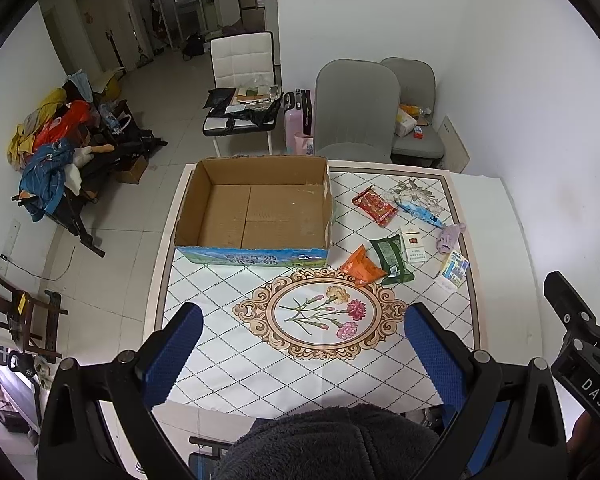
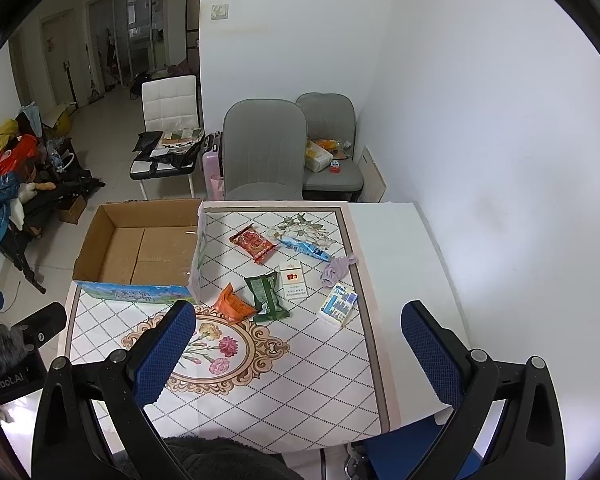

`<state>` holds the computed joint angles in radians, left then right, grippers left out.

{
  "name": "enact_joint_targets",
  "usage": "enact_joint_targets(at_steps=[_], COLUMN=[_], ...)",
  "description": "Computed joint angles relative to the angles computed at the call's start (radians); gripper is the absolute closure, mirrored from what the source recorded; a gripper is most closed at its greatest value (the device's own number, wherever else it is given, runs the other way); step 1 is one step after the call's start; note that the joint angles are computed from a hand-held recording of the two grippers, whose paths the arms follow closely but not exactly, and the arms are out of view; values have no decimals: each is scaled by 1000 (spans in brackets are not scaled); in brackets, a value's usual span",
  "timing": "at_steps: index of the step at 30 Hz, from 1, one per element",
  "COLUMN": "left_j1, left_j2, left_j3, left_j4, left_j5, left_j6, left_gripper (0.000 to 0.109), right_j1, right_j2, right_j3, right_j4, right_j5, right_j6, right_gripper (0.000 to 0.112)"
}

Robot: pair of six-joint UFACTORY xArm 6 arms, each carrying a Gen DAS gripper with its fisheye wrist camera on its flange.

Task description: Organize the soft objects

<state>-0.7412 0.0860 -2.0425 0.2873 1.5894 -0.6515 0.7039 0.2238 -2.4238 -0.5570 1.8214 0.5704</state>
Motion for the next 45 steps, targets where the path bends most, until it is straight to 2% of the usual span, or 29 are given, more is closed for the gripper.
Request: enact_joint_targets(at_steps=[16,45], left_j1=[-5,-4], left_j2=[-11,-5], left_j3=[11,5], left_j4=[3,22], left_j5=[-6,-25], left_j6=[-8,4], left_gripper=[6,6], right_j1=[-5,-13], right_j2=[-21,0], right_j3=[29,-16], right_j4=[17,-12], right_j5=[-11,-12], right_j6=[14,-3], right_gripper=[9,9])
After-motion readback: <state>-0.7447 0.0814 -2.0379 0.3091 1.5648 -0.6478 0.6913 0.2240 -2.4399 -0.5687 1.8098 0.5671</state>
